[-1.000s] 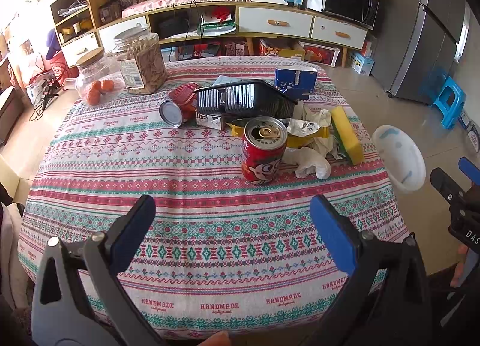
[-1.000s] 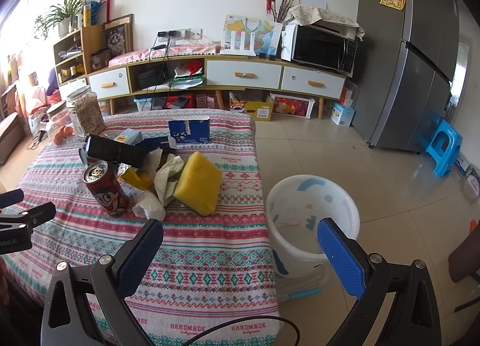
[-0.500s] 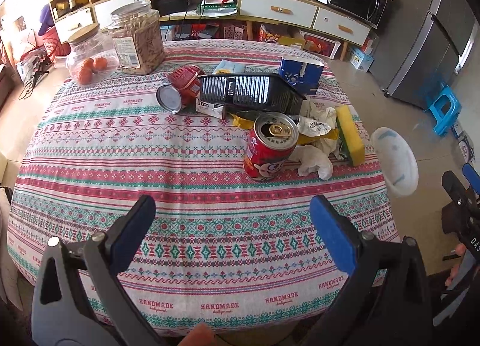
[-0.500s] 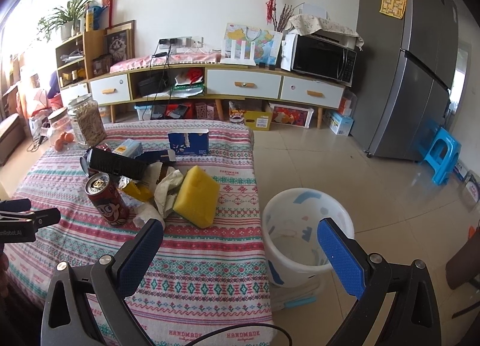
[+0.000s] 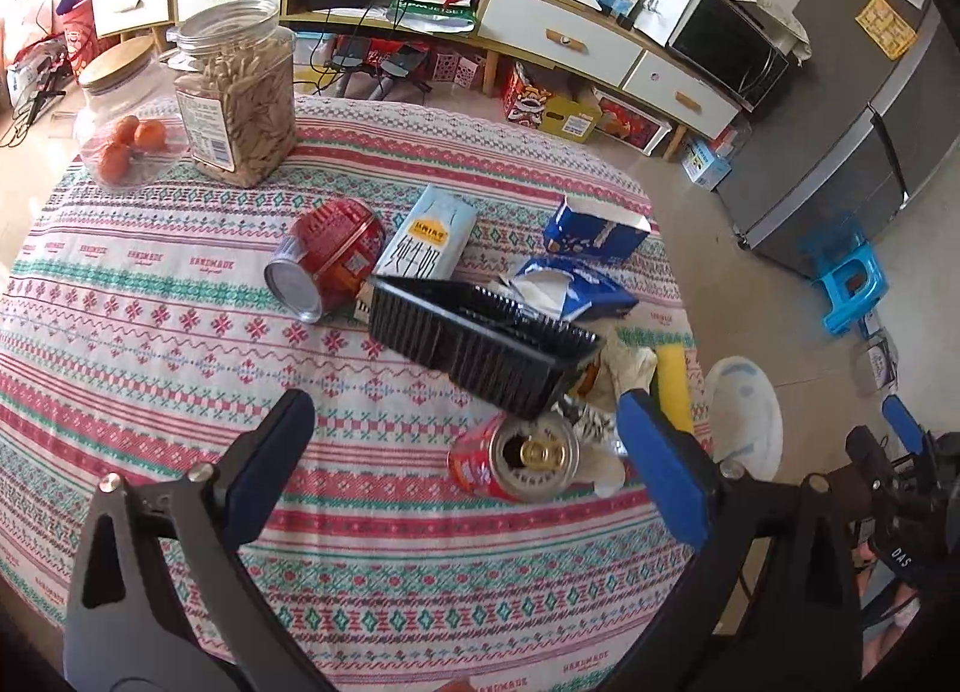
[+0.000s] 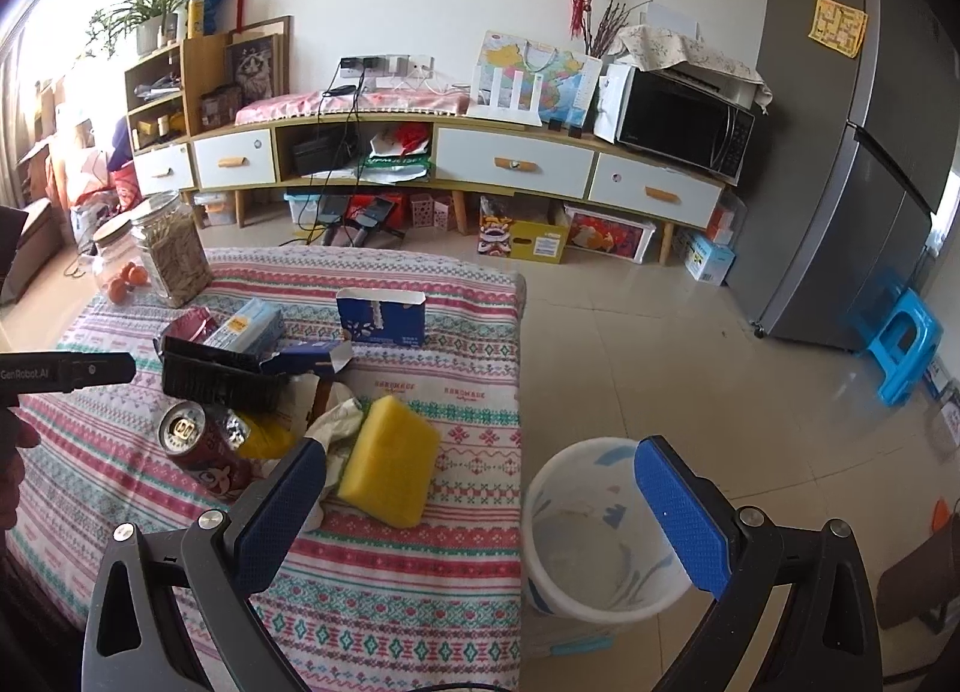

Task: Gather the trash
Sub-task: 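Grasp the black plastic basket with the left tool while the right tool grasps the yellow sponge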

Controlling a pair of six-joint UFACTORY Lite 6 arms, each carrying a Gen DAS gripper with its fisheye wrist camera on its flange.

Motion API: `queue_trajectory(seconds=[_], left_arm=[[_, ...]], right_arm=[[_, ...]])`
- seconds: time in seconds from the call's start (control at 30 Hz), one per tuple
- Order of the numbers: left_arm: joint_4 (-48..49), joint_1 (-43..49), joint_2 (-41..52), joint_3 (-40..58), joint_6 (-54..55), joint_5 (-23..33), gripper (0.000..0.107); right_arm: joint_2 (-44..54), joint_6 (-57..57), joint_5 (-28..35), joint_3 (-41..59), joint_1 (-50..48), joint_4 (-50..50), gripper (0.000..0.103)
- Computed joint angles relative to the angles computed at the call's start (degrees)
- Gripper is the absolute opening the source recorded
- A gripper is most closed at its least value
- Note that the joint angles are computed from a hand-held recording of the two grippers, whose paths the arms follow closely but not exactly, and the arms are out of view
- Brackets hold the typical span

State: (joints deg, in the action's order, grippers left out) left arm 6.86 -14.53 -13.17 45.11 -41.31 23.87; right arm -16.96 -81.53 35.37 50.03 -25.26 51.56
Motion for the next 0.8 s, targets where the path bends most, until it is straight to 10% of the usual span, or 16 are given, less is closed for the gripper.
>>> queue_trajectory(seconds=[0.4, 0.8], left_arm=[[-39.0, 8.3, 15.6, 5.1, 35.1, -5.8, 0.071], [-50.9, 11.6, 11.9, 2.0, 48.1, -4.3, 0.006]], right_arm=[[26.0, 11.9, -4.3, 12.6, 7.5, -5.4, 0.103], [39.3, 23.7, 5.3, 21.2, 10.1, -11.1, 0.103]])
